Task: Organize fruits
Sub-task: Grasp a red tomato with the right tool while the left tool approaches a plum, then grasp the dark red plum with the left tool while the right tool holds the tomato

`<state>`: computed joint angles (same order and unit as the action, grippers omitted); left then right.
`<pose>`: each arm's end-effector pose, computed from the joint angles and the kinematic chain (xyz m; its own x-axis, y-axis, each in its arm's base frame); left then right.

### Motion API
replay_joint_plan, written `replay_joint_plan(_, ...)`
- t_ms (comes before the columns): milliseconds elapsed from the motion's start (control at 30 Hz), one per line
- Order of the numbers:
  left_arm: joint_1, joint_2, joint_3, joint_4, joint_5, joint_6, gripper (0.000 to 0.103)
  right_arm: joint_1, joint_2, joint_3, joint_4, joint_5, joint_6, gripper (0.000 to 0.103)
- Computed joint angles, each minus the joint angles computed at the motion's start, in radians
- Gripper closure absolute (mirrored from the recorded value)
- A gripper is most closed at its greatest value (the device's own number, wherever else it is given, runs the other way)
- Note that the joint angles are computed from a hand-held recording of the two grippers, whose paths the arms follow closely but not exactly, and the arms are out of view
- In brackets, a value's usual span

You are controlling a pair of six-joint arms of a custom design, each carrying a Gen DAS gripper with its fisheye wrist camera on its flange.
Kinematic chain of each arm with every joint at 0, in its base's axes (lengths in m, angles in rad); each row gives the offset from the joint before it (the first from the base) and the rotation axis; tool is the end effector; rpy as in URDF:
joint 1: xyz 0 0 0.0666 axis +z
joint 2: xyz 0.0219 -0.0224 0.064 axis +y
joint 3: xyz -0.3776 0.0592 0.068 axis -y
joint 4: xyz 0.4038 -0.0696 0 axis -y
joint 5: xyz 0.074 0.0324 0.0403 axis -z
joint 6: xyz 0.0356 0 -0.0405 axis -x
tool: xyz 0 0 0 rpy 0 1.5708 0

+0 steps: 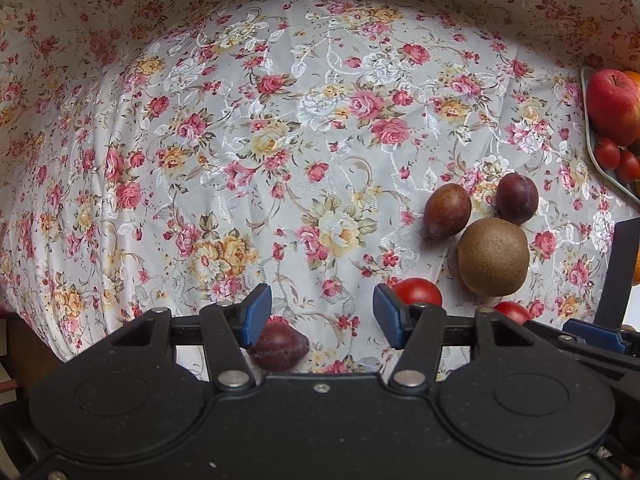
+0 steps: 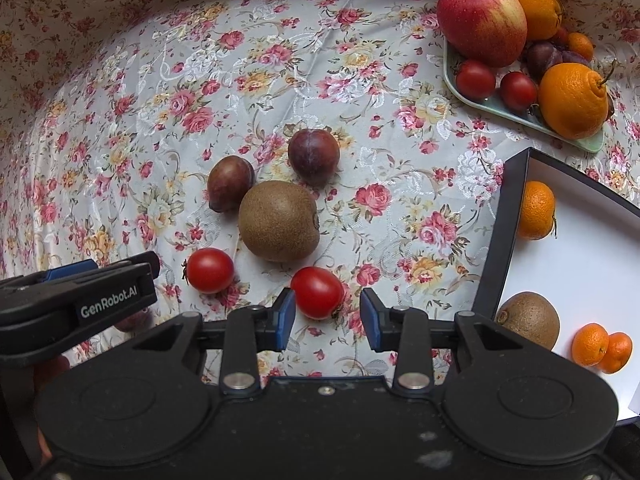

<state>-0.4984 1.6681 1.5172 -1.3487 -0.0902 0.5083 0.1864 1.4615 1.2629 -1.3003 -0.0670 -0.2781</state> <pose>0.4696 -0.2523 0.3299 -0.9943 -0.0107 -0.1059 -0.0154 0.9989 0.0439 0.4436 0.0857 0.3244 -0.9945 0.0912 -0.0507 0.0867 0.9927 0.0839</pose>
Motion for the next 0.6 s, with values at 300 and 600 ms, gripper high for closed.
replay_joint_plan(300,-0.002,-0.001,-0.002,-0.014,0.002,-0.014,0.041,-0.003,0.016,-0.016,0.021,-0.018,-0.046,0.064)
replay_joint_plan(600,0.002,-0.009,-0.006,-0.018,0.007,-0.024,0.041,-0.001,0.033,-0.027,0.044,-0.025,-0.075,0.064)
